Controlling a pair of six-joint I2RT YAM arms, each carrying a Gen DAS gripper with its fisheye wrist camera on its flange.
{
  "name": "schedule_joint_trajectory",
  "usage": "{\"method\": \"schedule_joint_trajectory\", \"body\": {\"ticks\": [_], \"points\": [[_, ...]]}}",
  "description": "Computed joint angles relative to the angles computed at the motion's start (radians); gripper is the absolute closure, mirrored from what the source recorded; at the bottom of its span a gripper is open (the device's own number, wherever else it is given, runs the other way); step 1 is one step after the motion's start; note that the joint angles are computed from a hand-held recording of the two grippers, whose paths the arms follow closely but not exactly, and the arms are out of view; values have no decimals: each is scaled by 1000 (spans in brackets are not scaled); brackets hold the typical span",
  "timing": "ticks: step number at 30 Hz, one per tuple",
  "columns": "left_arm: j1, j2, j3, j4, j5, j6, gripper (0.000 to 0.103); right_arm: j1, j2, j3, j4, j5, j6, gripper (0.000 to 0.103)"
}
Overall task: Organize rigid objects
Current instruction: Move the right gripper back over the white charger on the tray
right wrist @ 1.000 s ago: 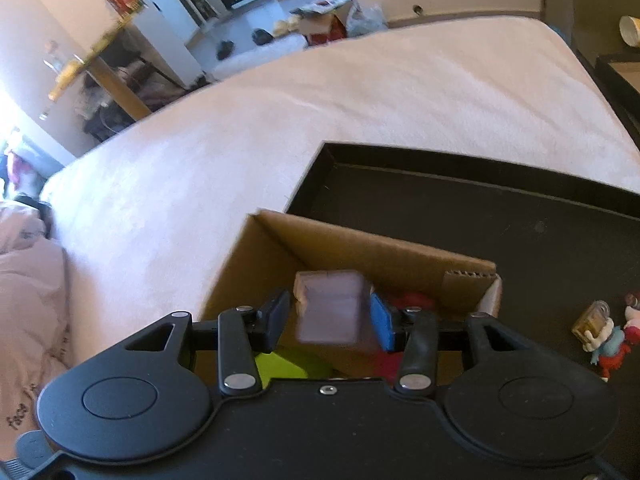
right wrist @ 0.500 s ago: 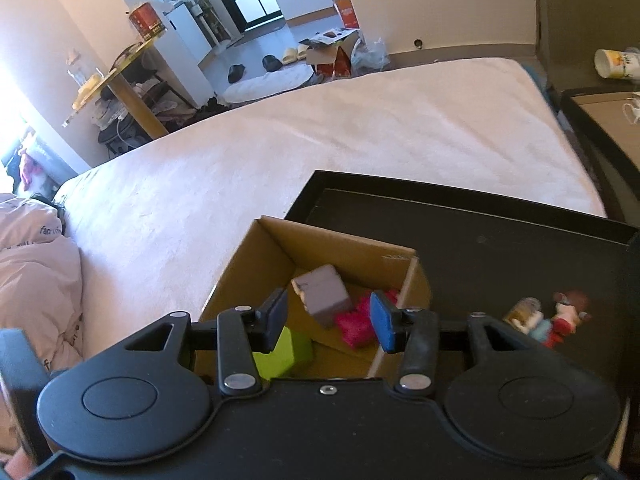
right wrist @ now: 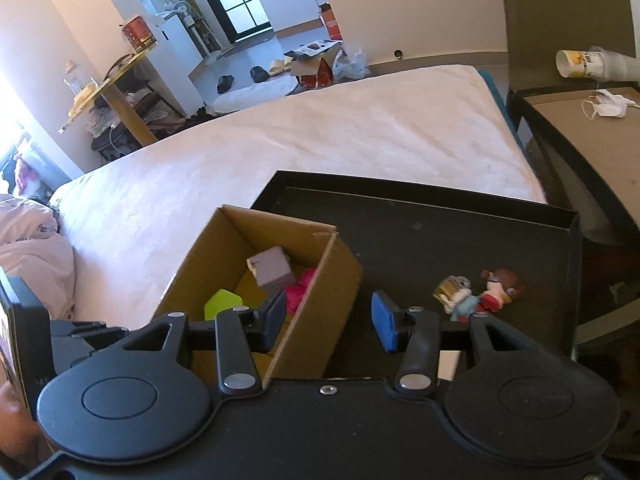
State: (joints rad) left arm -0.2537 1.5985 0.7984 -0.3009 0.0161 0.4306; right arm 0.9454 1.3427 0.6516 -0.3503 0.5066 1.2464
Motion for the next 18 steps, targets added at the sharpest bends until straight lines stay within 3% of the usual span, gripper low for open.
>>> {"method": "schedule_joint_trajectory", "body": {"ticks": [18], "points": [[-30, -11, -6, 2, -46, 23, 90, 19, -62, -147, 62, 21, 70, 52]]}}
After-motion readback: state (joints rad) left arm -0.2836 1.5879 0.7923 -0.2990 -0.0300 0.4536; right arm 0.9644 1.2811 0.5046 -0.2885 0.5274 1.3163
